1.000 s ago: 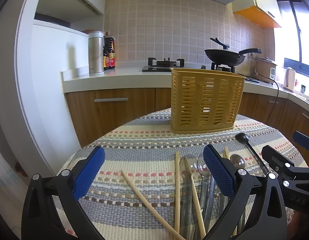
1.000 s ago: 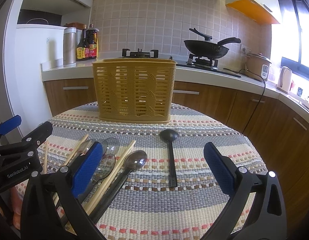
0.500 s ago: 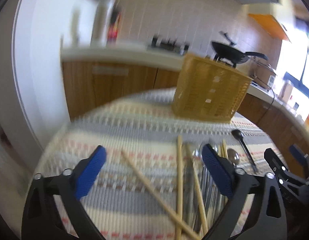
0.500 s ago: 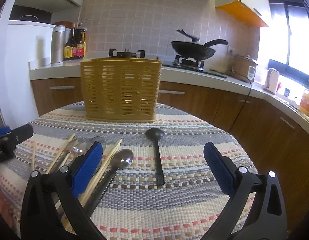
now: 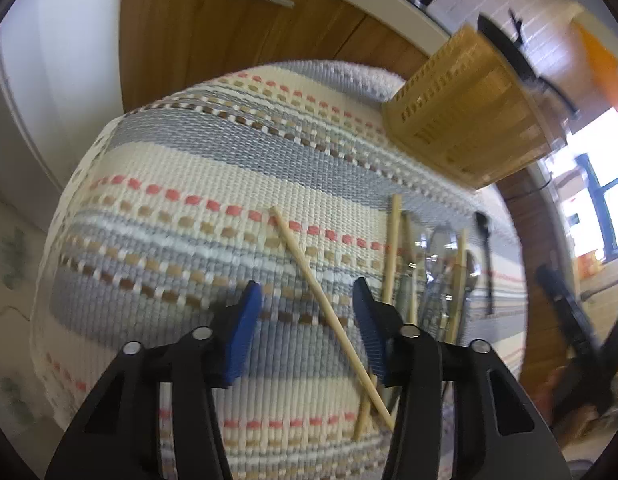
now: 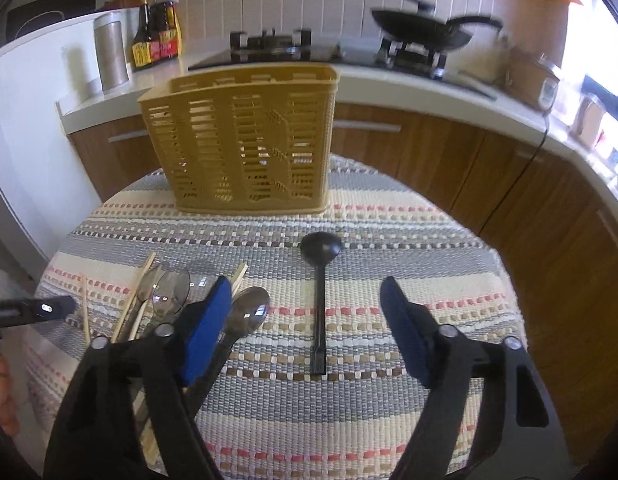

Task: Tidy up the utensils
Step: 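Grasp a wooden chopstick with the left tool while the right tool grasps the black ladle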

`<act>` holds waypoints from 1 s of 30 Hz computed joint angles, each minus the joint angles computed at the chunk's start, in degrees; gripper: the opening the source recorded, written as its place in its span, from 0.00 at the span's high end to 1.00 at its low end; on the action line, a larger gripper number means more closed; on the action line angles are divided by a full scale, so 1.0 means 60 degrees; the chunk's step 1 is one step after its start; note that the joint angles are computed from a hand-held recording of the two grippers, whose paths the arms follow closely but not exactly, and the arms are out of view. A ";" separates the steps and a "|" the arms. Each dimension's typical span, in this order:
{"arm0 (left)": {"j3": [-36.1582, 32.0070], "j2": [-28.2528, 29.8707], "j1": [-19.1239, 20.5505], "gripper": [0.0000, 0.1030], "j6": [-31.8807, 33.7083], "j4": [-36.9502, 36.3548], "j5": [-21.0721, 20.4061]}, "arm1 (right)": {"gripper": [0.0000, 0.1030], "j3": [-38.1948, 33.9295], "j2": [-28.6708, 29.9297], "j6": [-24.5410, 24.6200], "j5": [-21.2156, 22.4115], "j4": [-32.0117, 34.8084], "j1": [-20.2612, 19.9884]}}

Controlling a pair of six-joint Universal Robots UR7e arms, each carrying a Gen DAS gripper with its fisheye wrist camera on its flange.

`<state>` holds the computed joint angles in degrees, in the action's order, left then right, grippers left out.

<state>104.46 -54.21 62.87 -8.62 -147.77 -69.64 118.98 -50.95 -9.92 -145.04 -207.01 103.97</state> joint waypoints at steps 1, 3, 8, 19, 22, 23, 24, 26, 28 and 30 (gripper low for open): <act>-0.0125 0.0104 -0.0062 0.64 -0.0018 0.0116 0.0212 | 0.39 0.0025 -0.0228 0.0317 0.0170 0.0519 -0.0092; -0.0393 0.0362 -0.0293 0.68 0.0063 0.0378 0.0881 | 0.45 0.0015 -0.0629 0.0864 0.0494 0.1518 -0.0271; -0.0888 0.0743 -0.0597 0.72 0.0258 0.1145 0.1757 | 0.53 -0.0351 -0.1079 0.1470 0.0902 0.3515 -0.0629; -0.1062 0.1280 -0.1089 0.96 0.2050 0.1109 0.3129 | 0.69 -0.1512 -0.1484 0.2962 0.2647 0.7395 -0.1989; -0.1252 0.1336 -0.1023 0.96 0.2402 0.1083 0.2805 | 0.70 -0.1702 -0.1317 0.2944 0.2468 0.7620 -0.1959; -0.1382 0.1362 -0.1026 0.96 0.2379 0.1213 0.2751 | 0.71 -0.1767 -0.1268 0.2889 0.2466 0.7746 -0.1926; -0.1510 0.1384 -0.0975 0.96 0.2457 0.1259 0.2598 | 0.74 -0.1877 -0.1216 0.2847 0.2439 0.7950 -0.1921; -0.1592 0.1379 -0.0874 0.96 0.2584 0.1384 0.2383 | 0.81 -0.2082 -0.0941 0.2765 0.1882 0.8154 -0.1767; -0.1798 0.1367 -0.0818 0.95 0.2739 0.1740 0.2292 | 0.91 -0.2237 -0.0776 0.2685 0.1548 0.8358 -0.1653; -0.1894 0.1257 -0.0747 0.95 0.2808 0.2228 0.2095 | 0.94 -0.2322 -0.0680 0.2600 0.1388 0.8460 -0.1619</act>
<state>93.10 -46.67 58.39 8.22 -134.39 -57.08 105.04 -55.03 5.68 -136.71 -156.25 94.26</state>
